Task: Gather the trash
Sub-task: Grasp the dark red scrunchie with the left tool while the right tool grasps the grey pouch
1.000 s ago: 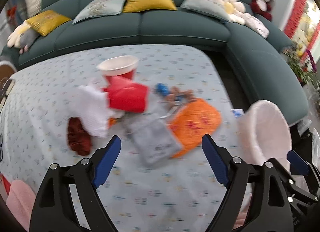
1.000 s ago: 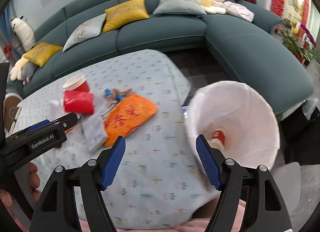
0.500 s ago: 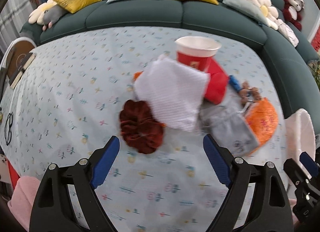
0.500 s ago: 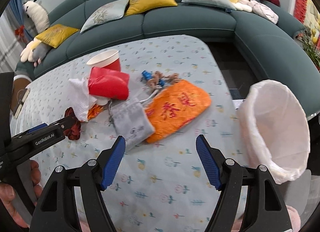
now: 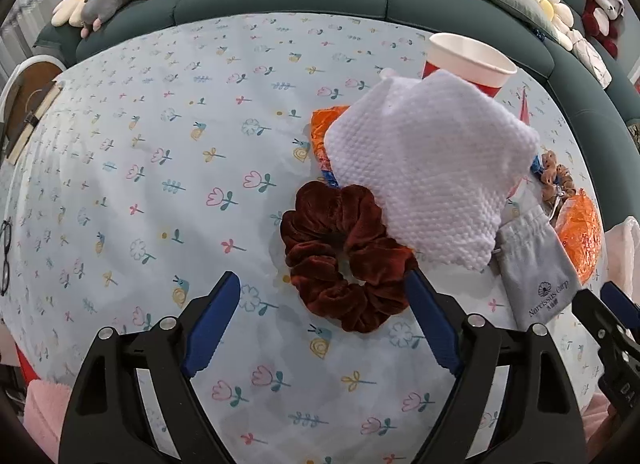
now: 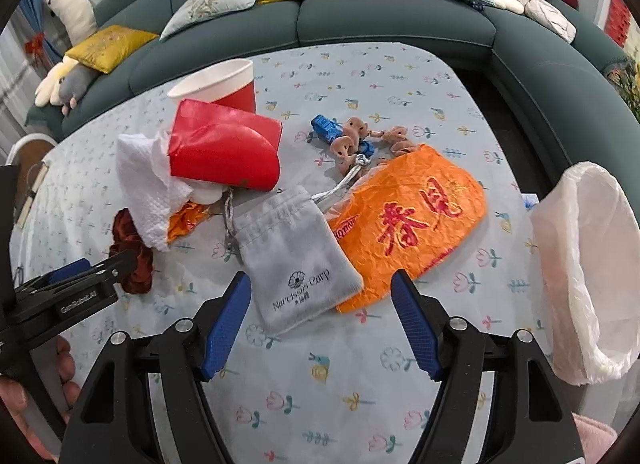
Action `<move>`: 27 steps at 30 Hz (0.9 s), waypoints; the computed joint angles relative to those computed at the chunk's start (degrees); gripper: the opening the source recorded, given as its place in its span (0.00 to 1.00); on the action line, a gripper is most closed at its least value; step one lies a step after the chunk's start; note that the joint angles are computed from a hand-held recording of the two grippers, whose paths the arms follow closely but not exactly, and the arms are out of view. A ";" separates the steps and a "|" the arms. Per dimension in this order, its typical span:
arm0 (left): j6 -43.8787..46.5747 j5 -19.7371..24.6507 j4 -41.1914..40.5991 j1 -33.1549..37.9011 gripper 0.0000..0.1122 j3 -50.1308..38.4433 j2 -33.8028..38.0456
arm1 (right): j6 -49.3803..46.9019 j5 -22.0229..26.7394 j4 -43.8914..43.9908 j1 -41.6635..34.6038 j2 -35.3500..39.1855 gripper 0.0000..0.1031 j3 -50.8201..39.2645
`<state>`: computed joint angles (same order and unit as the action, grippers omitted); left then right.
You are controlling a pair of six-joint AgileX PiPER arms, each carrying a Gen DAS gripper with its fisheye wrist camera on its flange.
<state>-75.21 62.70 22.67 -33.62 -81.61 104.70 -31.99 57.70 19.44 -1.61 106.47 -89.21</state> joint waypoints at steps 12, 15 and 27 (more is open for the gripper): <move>2.82 -6.45 -3.01 1.10 0.46 1.34 1.28 | 1.35 0.29 -2.32 1.68 3.72 0.33 -1.11; 2.25 -6.21 -2.69 0.32 0.35 0.95 1.65 | 0.81 1.40 -1.99 1.43 4.27 0.14 -1.22; -1.79 -2.65 -1.05 -4.27 0.21 -1.49 0.15 | -3.46 4.77 2.83 -1.61 0.72 0.05 0.80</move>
<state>-77.01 60.05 21.61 -37.90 -83.10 104.84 -35.46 62.48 22.27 -3.22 107.19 -88.41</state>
